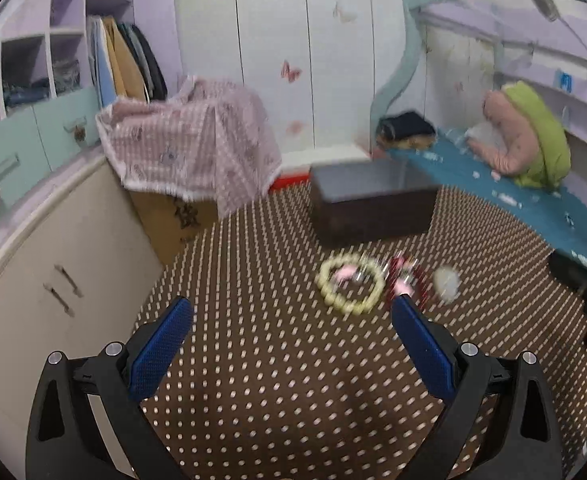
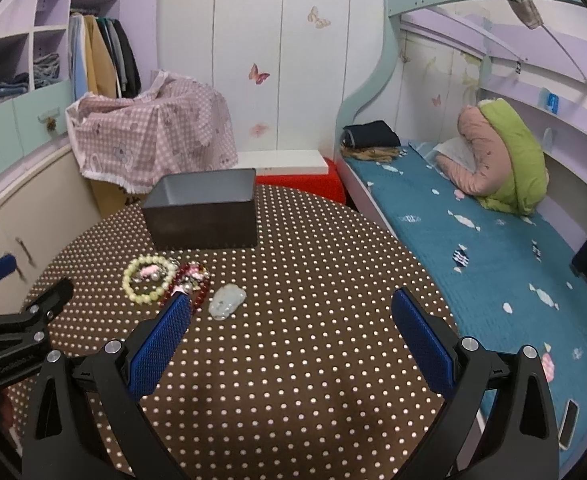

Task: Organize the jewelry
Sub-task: 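Reach the left tool to the cream bead bracelet and grasp it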

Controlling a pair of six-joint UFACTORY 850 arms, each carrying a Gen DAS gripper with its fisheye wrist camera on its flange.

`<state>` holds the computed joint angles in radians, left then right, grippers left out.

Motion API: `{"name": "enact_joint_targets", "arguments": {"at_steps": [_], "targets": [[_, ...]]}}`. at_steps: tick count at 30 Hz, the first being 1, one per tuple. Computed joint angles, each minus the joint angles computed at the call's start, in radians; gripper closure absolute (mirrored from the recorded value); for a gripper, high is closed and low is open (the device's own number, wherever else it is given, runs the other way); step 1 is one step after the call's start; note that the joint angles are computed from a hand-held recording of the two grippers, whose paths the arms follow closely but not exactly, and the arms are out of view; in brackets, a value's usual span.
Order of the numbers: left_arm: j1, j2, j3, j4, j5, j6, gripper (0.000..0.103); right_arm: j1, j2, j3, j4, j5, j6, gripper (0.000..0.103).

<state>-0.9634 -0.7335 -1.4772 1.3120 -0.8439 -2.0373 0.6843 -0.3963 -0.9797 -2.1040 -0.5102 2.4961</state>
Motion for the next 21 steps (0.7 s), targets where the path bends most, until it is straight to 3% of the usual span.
{"name": "enact_joint_targets", "arguments": {"at_steps": [6,9,15,19,21], "targets": [[0.053,-0.01,0.011,-0.06,0.128,0.015,0.007,-0.021,-0.062,-0.056,0.038,0.04,-0.054,0.006],[0.082,-0.03,-0.019,-0.096,0.209,0.034,0.013,-0.033,-0.095,-0.088,0.045,0.075,-0.079,0.006],[0.119,-0.092,-0.117,-0.168,0.24,0.139,0.017,-0.052,-0.149,-0.15,0.064,0.114,-0.138,0.006],[0.146,-0.131,-0.174,-0.274,0.262,0.231,0.038,-0.068,-0.176,-0.191,0.078,0.141,-0.171,0.006],[0.154,-0.148,-0.195,-0.319,0.253,0.282,0.041,-0.075,-0.188,-0.205,0.075,0.15,-0.177,0.006]]}}
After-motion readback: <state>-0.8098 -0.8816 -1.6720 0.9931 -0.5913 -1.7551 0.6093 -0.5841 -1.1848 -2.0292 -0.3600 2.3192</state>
